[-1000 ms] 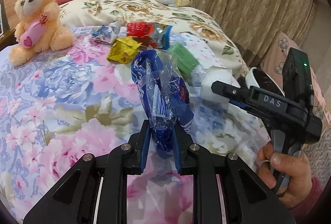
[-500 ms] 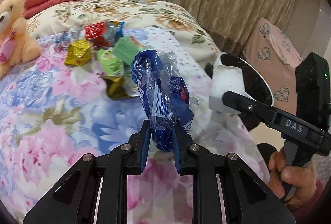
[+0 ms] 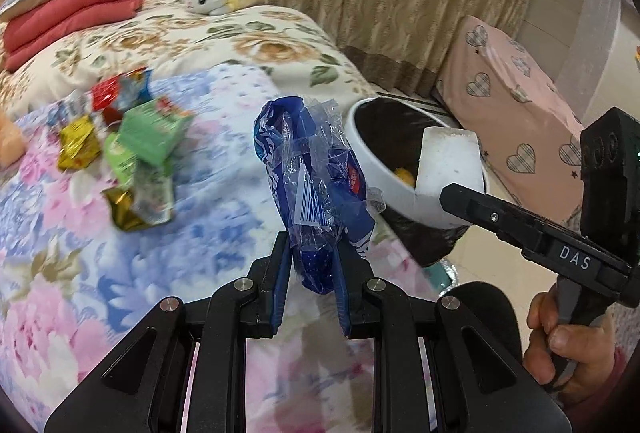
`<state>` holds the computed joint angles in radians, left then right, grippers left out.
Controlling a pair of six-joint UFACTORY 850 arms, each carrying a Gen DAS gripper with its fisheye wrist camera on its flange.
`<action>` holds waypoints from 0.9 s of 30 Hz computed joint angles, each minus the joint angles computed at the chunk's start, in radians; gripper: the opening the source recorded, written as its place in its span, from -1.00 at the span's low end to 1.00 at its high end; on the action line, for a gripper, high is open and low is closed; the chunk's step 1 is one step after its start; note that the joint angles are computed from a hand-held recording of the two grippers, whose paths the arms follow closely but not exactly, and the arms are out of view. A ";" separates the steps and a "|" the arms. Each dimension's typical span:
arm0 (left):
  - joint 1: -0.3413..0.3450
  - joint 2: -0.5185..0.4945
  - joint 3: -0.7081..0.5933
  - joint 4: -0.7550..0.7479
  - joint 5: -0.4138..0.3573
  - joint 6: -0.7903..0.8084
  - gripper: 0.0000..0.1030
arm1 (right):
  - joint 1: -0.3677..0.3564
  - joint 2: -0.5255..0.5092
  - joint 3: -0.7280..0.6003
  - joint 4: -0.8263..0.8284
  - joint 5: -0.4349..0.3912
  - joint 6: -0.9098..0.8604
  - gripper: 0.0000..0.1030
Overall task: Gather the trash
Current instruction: 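Carry blue wrapper and white foam block over the bin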
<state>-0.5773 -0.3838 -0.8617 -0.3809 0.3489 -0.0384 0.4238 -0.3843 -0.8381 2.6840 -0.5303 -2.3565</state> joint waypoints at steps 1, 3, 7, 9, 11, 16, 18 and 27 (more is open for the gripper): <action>-0.002 -0.003 -0.007 0.000 -0.003 0.004 -0.64 | -0.006 0.004 0.004 0.003 0.001 -0.005 -0.23; -0.010 -0.017 -0.031 -0.009 -0.011 0.021 -0.64 | -0.018 0.011 0.012 0.035 0.008 -0.040 -0.23; -0.017 -0.044 -0.074 0.007 -0.031 0.019 -0.64 | -0.043 0.022 0.023 0.053 0.015 -0.060 -0.23; -0.018 -0.056 -0.093 0.019 -0.041 0.010 -0.64 | -0.055 0.025 0.025 0.070 0.024 -0.085 -0.23; -0.021 -0.070 -0.114 0.023 -0.050 0.011 -0.64 | -0.065 0.026 0.024 0.068 0.033 -0.089 -0.23; -0.027 -0.098 -0.165 0.020 -0.072 0.029 -0.64 | -0.080 0.013 0.009 0.068 0.069 -0.115 -0.23; -0.033 -0.108 -0.183 0.004 -0.079 0.050 -0.64 | -0.087 0.005 0.001 0.064 0.083 -0.120 -0.23; -0.038 -0.155 -0.267 -0.012 -0.127 0.088 -0.64 | -0.111 -0.014 -0.027 0.038 0.121 -0.122 -0.22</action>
